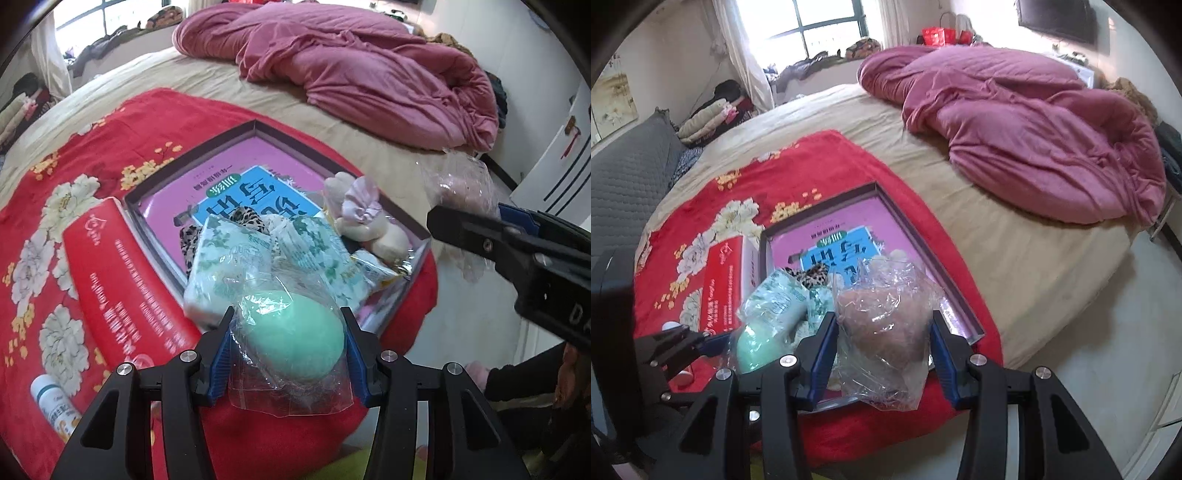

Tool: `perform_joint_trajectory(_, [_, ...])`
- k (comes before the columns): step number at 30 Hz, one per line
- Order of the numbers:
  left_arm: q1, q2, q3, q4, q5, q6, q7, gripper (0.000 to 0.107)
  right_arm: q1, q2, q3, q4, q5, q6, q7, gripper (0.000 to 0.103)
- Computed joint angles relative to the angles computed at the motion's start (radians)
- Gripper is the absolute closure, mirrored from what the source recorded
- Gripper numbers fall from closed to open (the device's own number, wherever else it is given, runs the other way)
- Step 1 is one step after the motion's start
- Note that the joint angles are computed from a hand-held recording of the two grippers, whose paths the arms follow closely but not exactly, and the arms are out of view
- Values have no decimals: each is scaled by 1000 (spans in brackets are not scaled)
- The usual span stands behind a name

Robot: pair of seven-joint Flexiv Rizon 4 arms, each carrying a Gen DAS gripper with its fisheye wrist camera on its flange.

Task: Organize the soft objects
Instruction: 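Lower and open left tool on the tray while right tool releases the plastic bag there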

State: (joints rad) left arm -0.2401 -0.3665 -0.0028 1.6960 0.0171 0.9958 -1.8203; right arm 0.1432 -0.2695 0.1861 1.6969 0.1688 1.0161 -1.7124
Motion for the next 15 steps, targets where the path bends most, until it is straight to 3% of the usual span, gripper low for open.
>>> perform_joint_trajectory(7, [15,-66,0,-56,-14,-13,21,53,-6,-84,18,-97,41,-75,-43,55])
perform_joint_trajectory(15, [27,-106,13,-85,-26,-9,30,53,5,-194,17,-200,23,-101,-7,55])
